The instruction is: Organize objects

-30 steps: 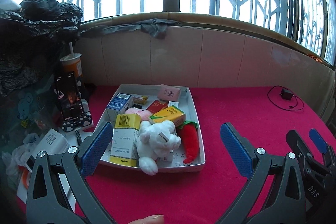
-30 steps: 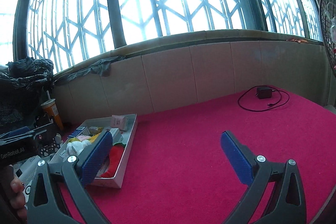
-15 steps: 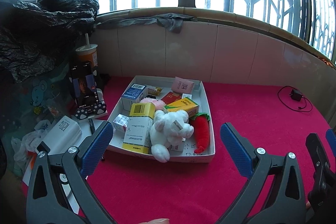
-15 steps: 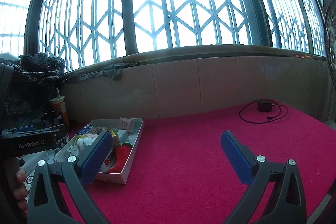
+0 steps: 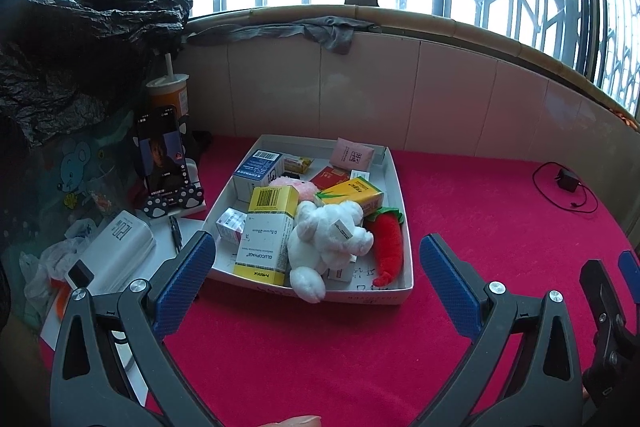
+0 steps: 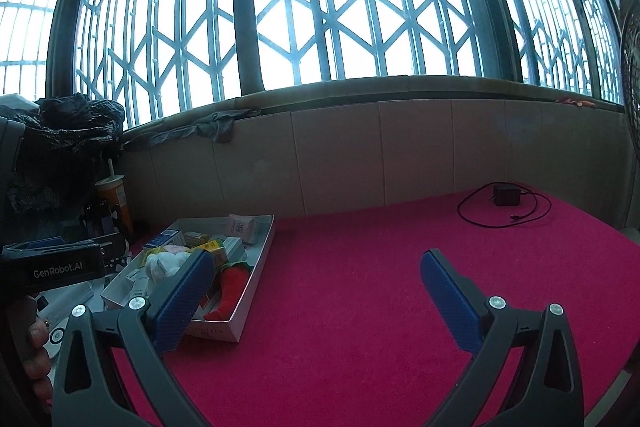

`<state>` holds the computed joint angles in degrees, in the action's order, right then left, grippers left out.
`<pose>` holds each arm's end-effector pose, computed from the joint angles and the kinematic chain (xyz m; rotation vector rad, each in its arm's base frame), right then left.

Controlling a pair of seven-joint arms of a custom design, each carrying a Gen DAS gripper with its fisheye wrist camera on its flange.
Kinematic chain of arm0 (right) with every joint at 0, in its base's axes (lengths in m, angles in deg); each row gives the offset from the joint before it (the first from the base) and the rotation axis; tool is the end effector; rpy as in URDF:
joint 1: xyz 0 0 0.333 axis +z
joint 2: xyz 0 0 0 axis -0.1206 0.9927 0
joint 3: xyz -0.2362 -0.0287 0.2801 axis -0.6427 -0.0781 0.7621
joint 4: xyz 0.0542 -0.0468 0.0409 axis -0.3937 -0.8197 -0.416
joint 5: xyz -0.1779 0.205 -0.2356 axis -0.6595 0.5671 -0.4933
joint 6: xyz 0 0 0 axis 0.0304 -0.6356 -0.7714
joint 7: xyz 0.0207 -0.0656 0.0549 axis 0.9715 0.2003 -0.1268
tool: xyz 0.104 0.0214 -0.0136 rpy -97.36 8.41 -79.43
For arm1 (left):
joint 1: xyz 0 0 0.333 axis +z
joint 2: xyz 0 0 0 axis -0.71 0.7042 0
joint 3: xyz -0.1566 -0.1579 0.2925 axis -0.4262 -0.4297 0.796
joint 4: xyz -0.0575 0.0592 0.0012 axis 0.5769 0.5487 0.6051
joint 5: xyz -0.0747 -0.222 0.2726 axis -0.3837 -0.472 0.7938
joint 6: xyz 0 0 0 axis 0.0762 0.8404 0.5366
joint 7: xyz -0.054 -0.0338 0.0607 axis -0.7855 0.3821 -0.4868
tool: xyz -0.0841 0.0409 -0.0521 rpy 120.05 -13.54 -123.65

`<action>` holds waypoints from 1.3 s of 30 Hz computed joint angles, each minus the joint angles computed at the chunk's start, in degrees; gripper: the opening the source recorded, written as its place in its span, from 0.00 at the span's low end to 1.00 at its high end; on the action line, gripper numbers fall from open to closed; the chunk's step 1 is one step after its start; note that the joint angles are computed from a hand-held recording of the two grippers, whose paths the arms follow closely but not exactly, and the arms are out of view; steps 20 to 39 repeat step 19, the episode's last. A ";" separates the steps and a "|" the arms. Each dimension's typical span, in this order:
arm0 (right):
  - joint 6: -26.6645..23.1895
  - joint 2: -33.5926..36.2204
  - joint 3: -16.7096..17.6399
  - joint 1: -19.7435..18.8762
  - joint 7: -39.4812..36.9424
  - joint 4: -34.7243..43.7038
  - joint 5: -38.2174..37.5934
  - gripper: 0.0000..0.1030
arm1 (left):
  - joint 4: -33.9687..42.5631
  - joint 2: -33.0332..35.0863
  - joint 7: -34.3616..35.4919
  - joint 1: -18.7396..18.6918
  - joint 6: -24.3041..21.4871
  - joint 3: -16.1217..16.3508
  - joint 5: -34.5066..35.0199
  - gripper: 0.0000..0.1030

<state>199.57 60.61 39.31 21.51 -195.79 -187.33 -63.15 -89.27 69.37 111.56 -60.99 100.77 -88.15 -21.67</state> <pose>0.6008 0.3085 0.4954 -1.1037 1.6924 -1.1738 0.7183 -0.2152 0.5241 -1.4689 1.8189 -1.0241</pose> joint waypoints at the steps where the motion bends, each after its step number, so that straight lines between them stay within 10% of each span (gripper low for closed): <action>1: 0.18 0.05 0.02 -0.05 -0.19 0.04 0.15 1.00 | 0.03 0.03 0.13 0.20 -0.16 -0.27 -0.08 1.00; 39: 1.98 1.05 -0.52 0.06 -2.55 1.04 2.98 1.00 | -0.75 -0.03 -0.17 -0.21 1.97 0.63 0.02 1.00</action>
